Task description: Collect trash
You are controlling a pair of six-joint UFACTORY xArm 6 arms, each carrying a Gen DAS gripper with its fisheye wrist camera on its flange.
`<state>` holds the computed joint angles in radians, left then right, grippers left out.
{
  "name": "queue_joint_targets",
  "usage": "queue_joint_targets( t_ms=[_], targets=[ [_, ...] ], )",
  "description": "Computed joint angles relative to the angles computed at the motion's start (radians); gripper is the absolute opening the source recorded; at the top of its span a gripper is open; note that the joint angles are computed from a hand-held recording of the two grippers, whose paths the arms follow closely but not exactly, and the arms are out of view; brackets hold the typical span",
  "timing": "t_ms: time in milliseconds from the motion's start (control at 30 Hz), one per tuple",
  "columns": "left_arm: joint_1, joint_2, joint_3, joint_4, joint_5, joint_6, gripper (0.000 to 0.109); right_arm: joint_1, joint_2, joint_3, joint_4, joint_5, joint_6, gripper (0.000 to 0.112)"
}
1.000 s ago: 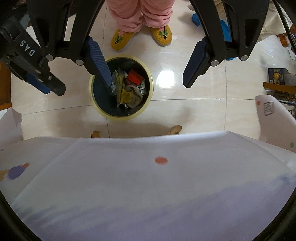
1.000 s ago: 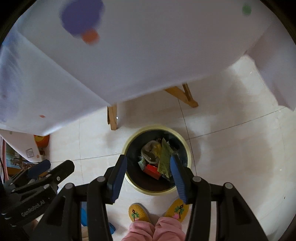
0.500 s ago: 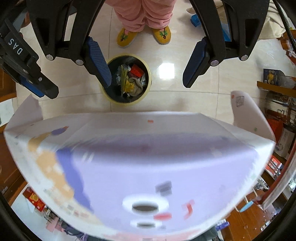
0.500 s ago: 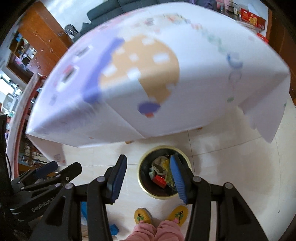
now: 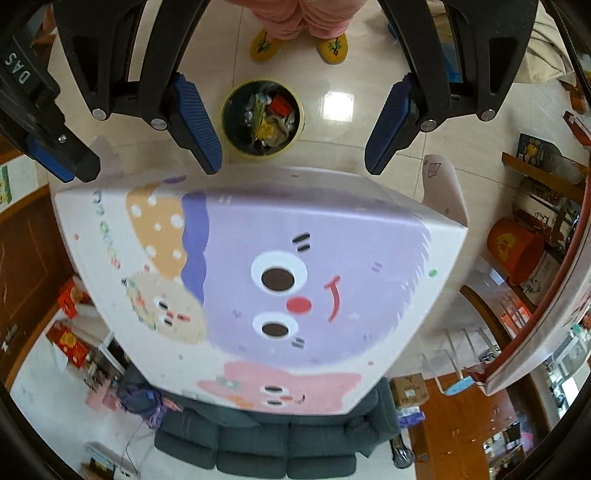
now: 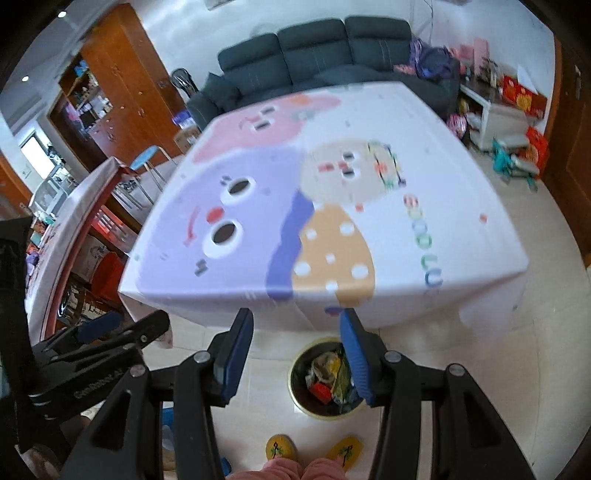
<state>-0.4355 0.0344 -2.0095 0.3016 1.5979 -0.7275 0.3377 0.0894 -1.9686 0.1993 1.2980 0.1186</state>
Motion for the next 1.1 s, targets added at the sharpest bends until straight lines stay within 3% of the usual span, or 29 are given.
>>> queue_joint_targets(
  t_ms=[300,1100],
  targets=[
    [-0.059,0.071,-0.197,0.084,0.109,-0.019,0.078,0.006,0.06,-0.17,-0.001,0.044,-0.038,0.049],
    [-0.118,0.226,-0.459,0.153,0.203,0.003,0.078,-0.016,0.046,-0.172,0.022,0.033,-0.076,0.049]
  ],
)
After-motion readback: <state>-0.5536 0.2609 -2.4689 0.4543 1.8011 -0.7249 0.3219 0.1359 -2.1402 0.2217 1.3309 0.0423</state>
